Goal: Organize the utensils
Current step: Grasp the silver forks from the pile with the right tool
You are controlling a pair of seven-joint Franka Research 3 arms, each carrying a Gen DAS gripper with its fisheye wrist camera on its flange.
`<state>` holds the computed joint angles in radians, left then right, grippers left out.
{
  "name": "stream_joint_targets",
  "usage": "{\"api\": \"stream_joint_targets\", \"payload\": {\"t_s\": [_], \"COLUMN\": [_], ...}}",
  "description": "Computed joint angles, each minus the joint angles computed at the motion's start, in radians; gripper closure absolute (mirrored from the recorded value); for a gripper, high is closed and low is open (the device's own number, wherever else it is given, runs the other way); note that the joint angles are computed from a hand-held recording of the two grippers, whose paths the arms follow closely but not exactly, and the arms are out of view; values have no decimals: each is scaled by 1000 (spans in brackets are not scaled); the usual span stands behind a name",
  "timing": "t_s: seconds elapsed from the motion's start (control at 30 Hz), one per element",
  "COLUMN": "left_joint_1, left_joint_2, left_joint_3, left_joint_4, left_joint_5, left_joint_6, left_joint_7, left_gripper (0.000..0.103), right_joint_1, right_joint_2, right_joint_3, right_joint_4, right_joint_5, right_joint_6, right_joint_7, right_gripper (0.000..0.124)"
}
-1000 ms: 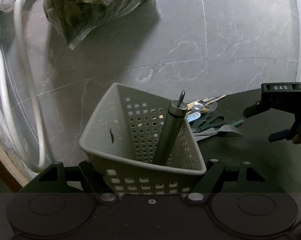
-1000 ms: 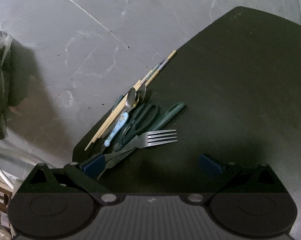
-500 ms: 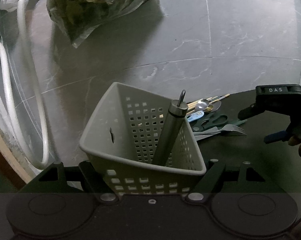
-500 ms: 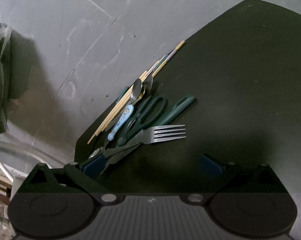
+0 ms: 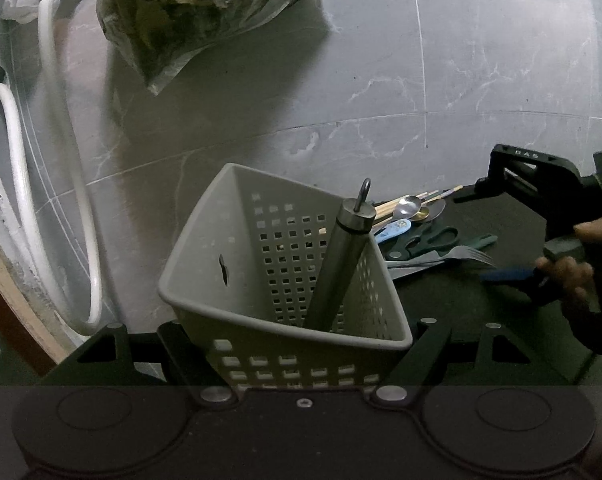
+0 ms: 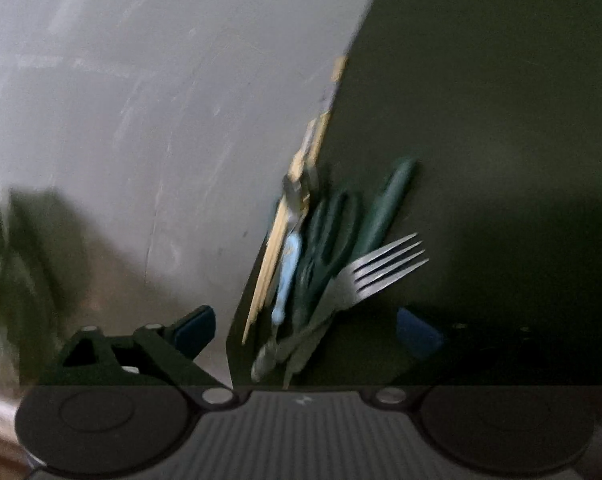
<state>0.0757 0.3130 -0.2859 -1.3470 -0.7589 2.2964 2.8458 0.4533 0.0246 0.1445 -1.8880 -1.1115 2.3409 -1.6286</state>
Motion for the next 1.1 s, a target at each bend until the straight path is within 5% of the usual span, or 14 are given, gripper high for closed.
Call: {"api": "stream_joint_targets", "payload": {"t_s": [0.17,0.43,0.7,1.0,1.1], "left_joint_1": [1,4,4,4,5], "left_joint_2": [2,5,7,4,4], "left_joint_3": [1,0,0,1,1], "left_joint_4": [7,15,18,14,15], "left_joint_5": [6,14,16,16,15], "left_joint_6": [-7,-16,-16,-12,-14], "left_joint_7": [4,9,8,8,9], "left_gripper": [24,24,24,24,24], "right_joint_1": [22,31,26,3,6], "right_joint_2": [14,24,11,11,14], "right_joint_3": [9,3,1,-6,-4], "right_joint_4": [3,-26,-47,-57,-62], "right_joint_5": [-88,-173,-162,-77,-98], "right_joint_6": [-121,-174,-162,-119,-136], "right_joint_7": [203,415,423,398,433], "right_gripper": [43,65,74,112,113]}}
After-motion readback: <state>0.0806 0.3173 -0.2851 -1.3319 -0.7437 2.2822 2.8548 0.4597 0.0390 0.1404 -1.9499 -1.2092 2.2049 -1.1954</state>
